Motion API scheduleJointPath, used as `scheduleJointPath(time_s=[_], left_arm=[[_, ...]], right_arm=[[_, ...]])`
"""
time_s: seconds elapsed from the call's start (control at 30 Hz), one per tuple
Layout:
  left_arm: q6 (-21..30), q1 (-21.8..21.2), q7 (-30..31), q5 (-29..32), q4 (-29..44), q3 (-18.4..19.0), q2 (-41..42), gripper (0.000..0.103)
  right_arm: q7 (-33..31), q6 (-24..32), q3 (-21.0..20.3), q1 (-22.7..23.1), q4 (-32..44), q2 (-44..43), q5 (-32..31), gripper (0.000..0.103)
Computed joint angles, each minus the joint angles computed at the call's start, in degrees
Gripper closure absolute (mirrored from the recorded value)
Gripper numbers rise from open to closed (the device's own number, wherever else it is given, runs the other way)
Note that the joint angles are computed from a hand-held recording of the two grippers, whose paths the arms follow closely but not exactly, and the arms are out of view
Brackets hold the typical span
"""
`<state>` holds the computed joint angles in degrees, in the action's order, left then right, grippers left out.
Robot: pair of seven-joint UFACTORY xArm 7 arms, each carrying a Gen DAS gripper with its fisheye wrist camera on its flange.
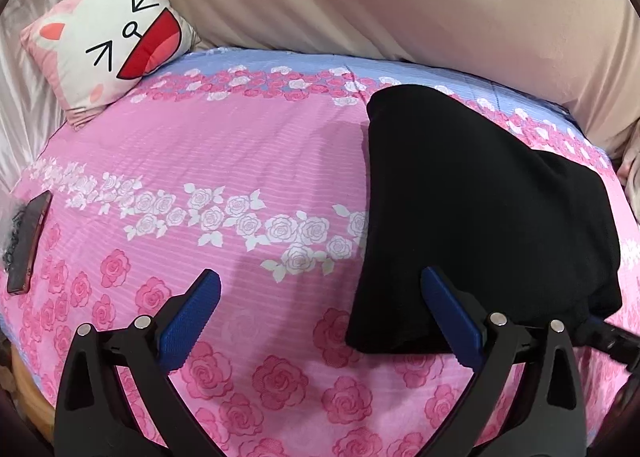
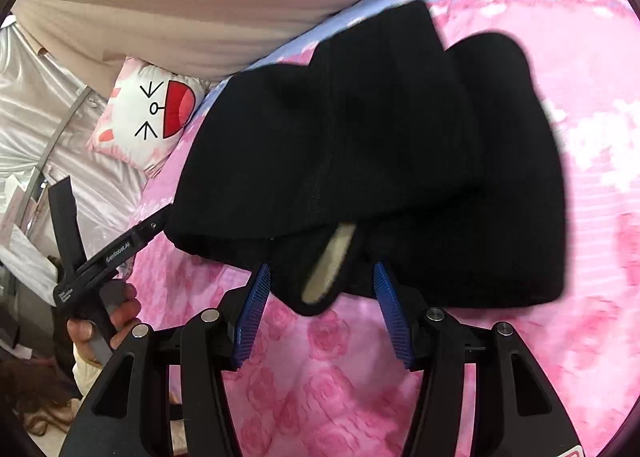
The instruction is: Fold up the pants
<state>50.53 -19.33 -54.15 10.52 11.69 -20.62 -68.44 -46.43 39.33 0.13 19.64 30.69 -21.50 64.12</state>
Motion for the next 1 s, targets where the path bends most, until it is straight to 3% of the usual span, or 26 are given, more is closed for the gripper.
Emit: scheduleJointPath(time_s=[0.03,0.07,0.1,0.2,0.37,0.43,0.53,0.57,0.6,0.63,0.67,0.77,0.87,0.93,1.0], left_arm=[[0.2,0.2,-0.4,-0.1,0.4,-0.1,0.4,0.005],[0.6,0.2,-0.6,-0.3,0.6,-0.1,0.2,0.005],[0.9,0.0,-0.7,-0.4,0.6,0.2,-0.6,0.005],[2.5,-0.3,0.0,-0.4,0.5,0.7,-2.7,0.005],[3.6,0.5,0.6,-0.4,0.5,0.0,-1.0,0.005],[2.4,0.3,0.3,-1.0,0.3,0.1,1.9,0.005],[1.7,0.1,-0.6,-1.1,0.9,-0.3,3.7,0.005],[1.8,-0.3,-0.4,-0.8,1.1,0.0,2.9,0.005],[1.5,-0.9,0.1,-0.9,1.0,0.8,1.9,0.005],[0.5,-2.0,1.1,-1.6,0.5,2.6,0.0,0.005],[-0.9,-2.8,2.0,-2.6,-0.2,4.2,-1.7,0.005],[-5.1,-3.9,5.5,-6.2,-1.2,8.3,-2.2,0.005],[-8.4,-4.3,8.1,-9.2,-1.5,9.5,1.4,0.005],[-9.9,-4.9,9.7,-10.7,-1.4,9.6,4.2,0.005],[-9.7,-4.6,10.1,-11.5,-1.0,8.7,6.6,0.005]], right_arm=[[-1.0,-1.1,0.3,0.5,0.3,0.5,1.3,0.051],[-1.6,-1.5,0.6,0.9,0.7,1.1,1.9,0.069],[-1.8,-0.5,0.7,1.1,1.6,1.5,1.5,0.093],[-1.8,-3.2,1.5,0.4,1.8,-3.1,-0.8,0.094],[5.5,-12.5,1.6,-3.9,-1.0,-9.9,-15.0,0.093],[6.5,-10.5,1.4,-7.6,-0.6,-3.8,-18.6,0.086],[2.2,-8.4,-7.2,-2.6,-1.9,-4.0,-10.9,0.08],[3.2,-7.8,-6.6,-3.8,-2.2,-5.4,-11.2,0.074],[5.2,-9.4,-5.4,-4.8,-3.1,-7.6,-12.5,0.058],[6.3,-10.6,-5.1,-4.9,-3.5,-8.9,-13.2,0.049],[5.7,-9.8,-6.9,-3.9,-3.0,-9.8,-12.6,0.038],[1.0,-2.7,-14.2,-0.9,1.0,-8.6,-6.0,0.037],[-3.8,7.8,-20.6,0.3,7.4,-2.9,3.0,0.02],[-3.9,12.5,-21.2,1.0,13.5,4.6,5.6,0.019],[-1.1,12.9,-19.0,0.9,18.6,11.6,4.0,0.021]])
